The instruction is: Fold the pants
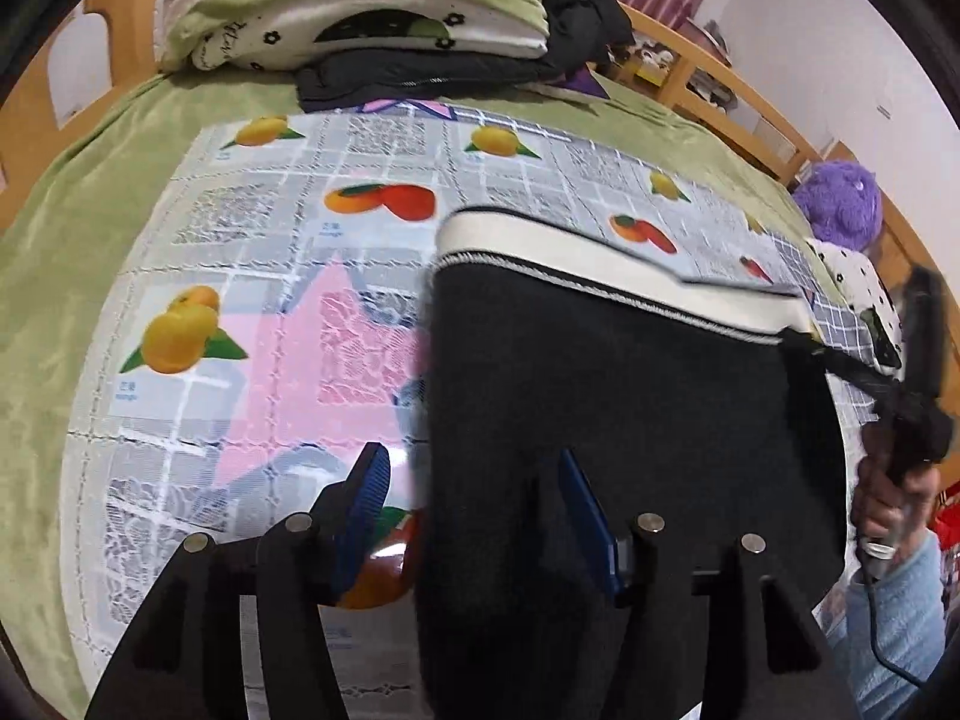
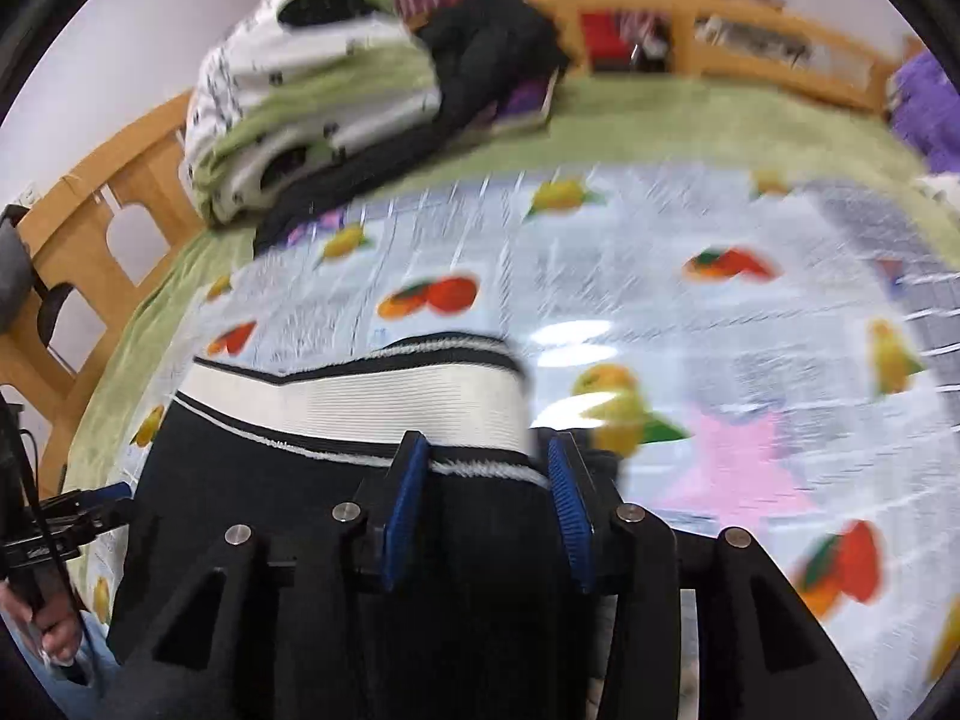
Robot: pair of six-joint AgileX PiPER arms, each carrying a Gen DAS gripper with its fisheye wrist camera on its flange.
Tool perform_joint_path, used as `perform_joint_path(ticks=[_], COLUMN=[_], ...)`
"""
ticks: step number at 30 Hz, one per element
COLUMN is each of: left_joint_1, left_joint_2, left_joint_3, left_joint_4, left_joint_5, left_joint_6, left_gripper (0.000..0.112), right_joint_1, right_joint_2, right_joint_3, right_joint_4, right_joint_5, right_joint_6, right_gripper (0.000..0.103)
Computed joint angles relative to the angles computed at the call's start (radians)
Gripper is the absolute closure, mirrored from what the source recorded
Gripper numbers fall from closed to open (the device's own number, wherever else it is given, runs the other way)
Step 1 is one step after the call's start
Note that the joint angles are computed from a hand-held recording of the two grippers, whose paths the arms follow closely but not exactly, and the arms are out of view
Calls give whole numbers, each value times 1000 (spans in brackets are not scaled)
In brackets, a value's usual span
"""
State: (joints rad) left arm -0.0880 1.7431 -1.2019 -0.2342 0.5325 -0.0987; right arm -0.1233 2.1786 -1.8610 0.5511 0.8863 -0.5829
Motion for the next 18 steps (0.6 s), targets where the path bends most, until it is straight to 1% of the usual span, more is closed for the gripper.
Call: perform_joint_path(ticks=[1, 2, 3, 4, 5, 6, 7, 8, 9, 10, 12, 14, 16, 18], left_joint_1=[6, 14, 17, 23, 27, 29, 27, 20, 7, -3, -37, -63, -75, -81], left_joint_2=[-6, -14, -24, -35, -45, -51, -55, -58, -63, -69, -91, -139, -192, -264], left_joint_3=[6, 14, 24, 34, 44, 49, 52, 54, 57, 63, 76, 118, 176, 262], left_joint_4=[-13, -40, -57, -87, -126, -153, -166, -167, -160, -144, -46, 10, 23, 8], left_joint_5=[-5, -8, -11, -14, -19, -19, -16, -15, -16, -18, -20, -23, -35, -45], left_joint_6=[10, 34, 50, 81, 119, 145, 158, 158, 154, 142, 54, 16, 17, 50], left_gripper=[56, 56, 56, 56, 56, 56, 56, 56, 56, 56, 56, 56, 56, 56], right_joint_1=[7, 9, -13, -41, -74, -95, -101, -92, -77, -75, -87, -88, -86, -98], right_joint_2=[35, 49, 28, -8, -27, -53, -86, -102, -95, -54, -5, 3, -41, -127], right_joint_3=[-60, -80, -60, -2, 22, 52, 104, 150, 156, 135, 102, 62, 83, 198], right_joint_4=[-29, -18, 33, 124, 201, 239, 236, 194, 147, 116, 147, 121, 74, 83], right_joint_5=[35, 39, 52, 35, 57, 58, 19, -44, -69, -72, -63, -22, -6, -41], right_joint_6=[22, 6, -26, -75, -115, -134, -160, -168, -136, -102, -78, -22, 12, -29], right_gripper=[80, 88, 88, 88, 88, 88, 88, 88, 88, 87, 85, 79, 78, 77])
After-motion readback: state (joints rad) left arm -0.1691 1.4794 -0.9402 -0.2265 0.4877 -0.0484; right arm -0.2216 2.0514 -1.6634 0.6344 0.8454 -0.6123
